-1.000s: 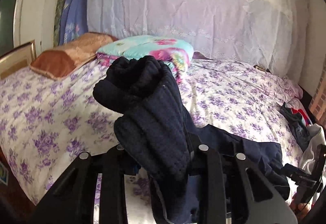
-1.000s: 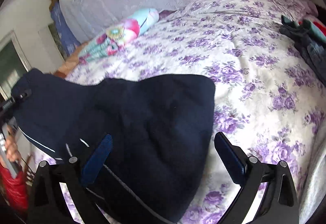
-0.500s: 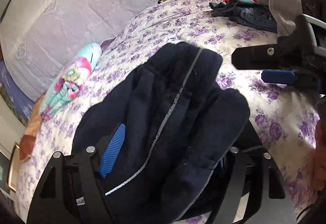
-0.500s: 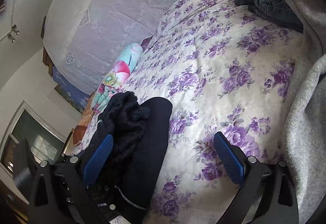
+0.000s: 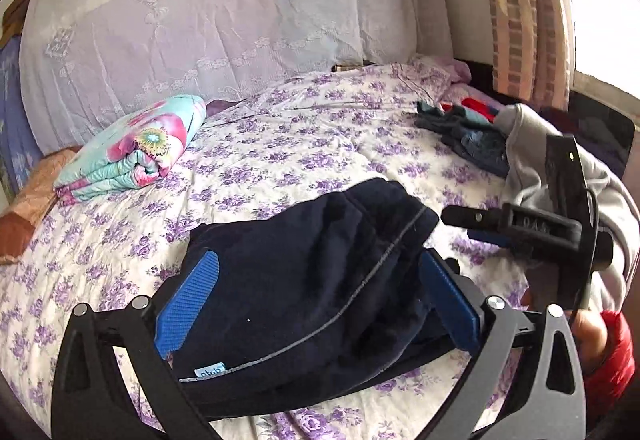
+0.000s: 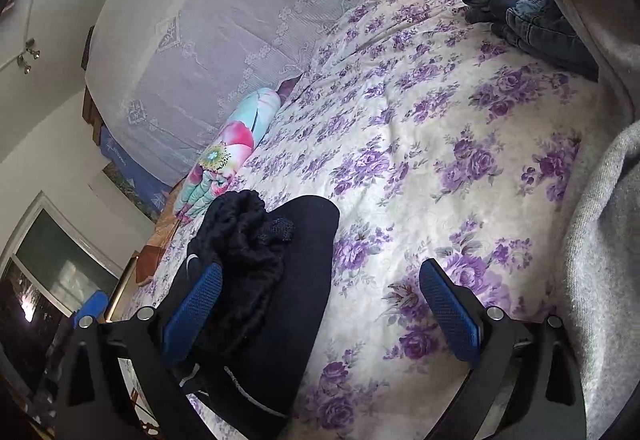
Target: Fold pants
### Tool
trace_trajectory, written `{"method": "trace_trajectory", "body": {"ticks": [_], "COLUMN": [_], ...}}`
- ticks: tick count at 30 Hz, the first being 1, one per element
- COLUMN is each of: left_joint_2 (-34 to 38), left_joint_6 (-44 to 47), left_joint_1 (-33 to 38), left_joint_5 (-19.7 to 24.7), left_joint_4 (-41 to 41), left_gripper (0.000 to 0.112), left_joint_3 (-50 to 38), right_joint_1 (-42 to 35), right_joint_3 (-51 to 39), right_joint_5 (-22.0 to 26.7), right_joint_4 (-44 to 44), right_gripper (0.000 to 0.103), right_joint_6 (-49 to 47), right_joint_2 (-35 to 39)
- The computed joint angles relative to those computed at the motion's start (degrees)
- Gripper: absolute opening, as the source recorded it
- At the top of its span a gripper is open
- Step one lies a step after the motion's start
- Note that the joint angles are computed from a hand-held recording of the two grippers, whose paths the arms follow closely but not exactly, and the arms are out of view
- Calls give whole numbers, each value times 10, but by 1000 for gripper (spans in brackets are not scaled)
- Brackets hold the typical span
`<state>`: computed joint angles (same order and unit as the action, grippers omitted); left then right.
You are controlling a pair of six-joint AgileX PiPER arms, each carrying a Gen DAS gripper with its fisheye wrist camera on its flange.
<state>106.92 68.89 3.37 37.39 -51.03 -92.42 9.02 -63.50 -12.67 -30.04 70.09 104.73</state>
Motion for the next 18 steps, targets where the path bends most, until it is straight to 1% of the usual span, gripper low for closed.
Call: {"method": "trace_trajectory", "body": {"ticks": [1, 2, 3, 4, 5, 6, 7, 8, 9, 10, 11, 12, 13, 14, 15, 16, 17, 18], "left_joint_2": [9, 21, 36, 54, 75, 95, 112, 117, 101, 90, 85, 83, 77, 66, 51, 35, 22, 13], "left_joint_6": [-33, -63, -95, -140, -177, -191, -183, -158, -132, -83, -55, -49, -35, 1, 58, 113, 161, 187], "left_joint_1": [-3, -10, -20, -35, -49, -60, -71, -75, -72, -66, -60, -51, -41, -28, -12, 2, 13, 20], "left_joint_5": [-6, -18, -32, -42, -37, -19, -23, -50, -94, -115, -113, -98, -94, -89, -87, -88, -94, -106], "left_joint_4": [25, 56, 95, 152, 209, 248, 263, 256, 226, 173, 142, 131, 109, 69, 12, -45, -98, -130], "left_gripper": [98, 98, 98, 98, 98, 98, 98, 99, 99, 99, 99, 99, 99, 99, 99, 99, 99, 99], "left_joint_3": [-17, -32, -45, -58, -71, -80, -67, -38, 1, 30, 36, 30, 33, 42, 57, 72, 86, 90], "right_joint_1": [12, 26, 43, 56, 62, 61, 55, 51, 50, 54, 58, 59, 61, 64, 67, 71, 78, 88], "right_joint_3": [-5, -20, -48, -81, -115, -148, -166, -167, -163, -166, -159, -155, -143, -123, -104, -96, -100, -114], "right_joint_5": [21, 54, 111, 168, 225, 278, 308, 315, 318, 331, 328, 325, 313, 289, 265, 252, 256, 270], "right_joint_4": [38, 73, 103, 113, 146, 200, 236, 249, 239, 206, 168, 152, 120, 65, 8, -49, -107, -164], "right_gripper": [99, 99, 100, 100, 100, 100, 100, 100, 100, 100, 100, 100, 99, 99, 99, 99, 99, 99], "right_joint_6": [-57, -115, -168, -207, -262, -313, -341, -353, -357, -339, -300, -282, -247, -190, -135, -85, -38, 9], "right_joint_2": [-9, -12, -8, 9, 32, 59, 69, 67, 64, 63, 60, 56, 47, 32, 10, -9, -22, -24]}}
